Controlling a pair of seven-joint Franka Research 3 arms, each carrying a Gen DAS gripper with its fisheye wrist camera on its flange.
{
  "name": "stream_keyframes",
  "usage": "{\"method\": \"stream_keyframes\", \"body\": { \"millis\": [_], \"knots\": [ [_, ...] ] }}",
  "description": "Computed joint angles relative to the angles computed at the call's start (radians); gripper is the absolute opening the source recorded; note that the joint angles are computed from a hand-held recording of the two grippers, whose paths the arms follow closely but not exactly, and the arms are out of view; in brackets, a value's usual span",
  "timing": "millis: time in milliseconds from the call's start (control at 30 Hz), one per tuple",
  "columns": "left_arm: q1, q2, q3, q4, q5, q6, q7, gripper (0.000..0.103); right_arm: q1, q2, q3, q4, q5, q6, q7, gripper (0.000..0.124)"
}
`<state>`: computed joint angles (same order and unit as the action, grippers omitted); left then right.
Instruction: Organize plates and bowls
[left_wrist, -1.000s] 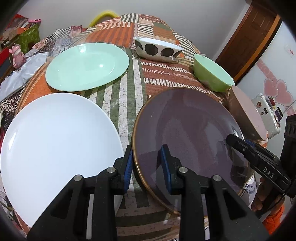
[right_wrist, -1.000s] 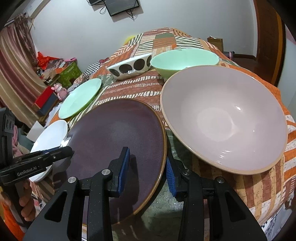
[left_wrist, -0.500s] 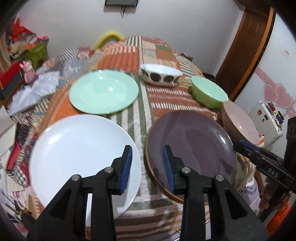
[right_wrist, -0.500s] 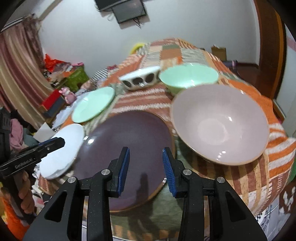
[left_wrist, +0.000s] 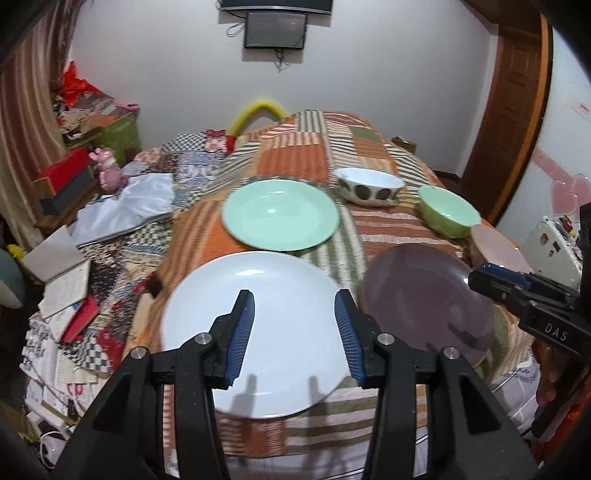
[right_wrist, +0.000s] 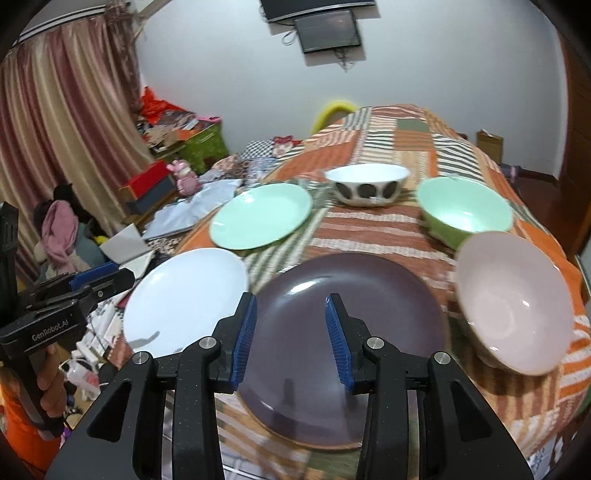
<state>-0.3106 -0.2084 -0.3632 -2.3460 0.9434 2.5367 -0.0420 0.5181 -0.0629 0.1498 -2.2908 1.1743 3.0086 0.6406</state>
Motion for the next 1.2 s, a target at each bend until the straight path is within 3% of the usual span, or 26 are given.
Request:
{"method": "stream_keyframes", "body": {
  "millis": [200, 467, 867, 1033, 1200],
  "knots": [
    [0.01, -0.09, 0.01, -0.094, -0.064, -0.031, 0.007, 0.046, 0.013, 0.042, 0.025, 0.041, -0.038, -0.018, 0.009, 0.036],
    [0.042, -0.144, 0.033, -0.204, -0.166, -0.008, 0.05, 0.049, 0.009, 0.116, 0.05, 0.087, -0.227, -0.023, 0.155, 0.048],
    [0.133, -0.085, 0.064, -0.281, -0.219, 0.208, 0.09, 0.049, -0.011, 0.258, 0.055, 0.224, -0.587, -0.147, 0.437, 0.048],
    [0.162, -0.051, 0.063, -0.274, -0.198, 0.262, 0.094, 0.048, 0.007, 0.292, 0.034, 0.256, -0.726, -0.146, 0.537, 0.048],
    [0.177, -0.034, 0.065, -0.276, -0.188, 0.304, 0.093, 0.043, -0.013, 0.343, 0.041, 0.328, -0.767, -0.233, 0.58, 0.047]
  ]
}}
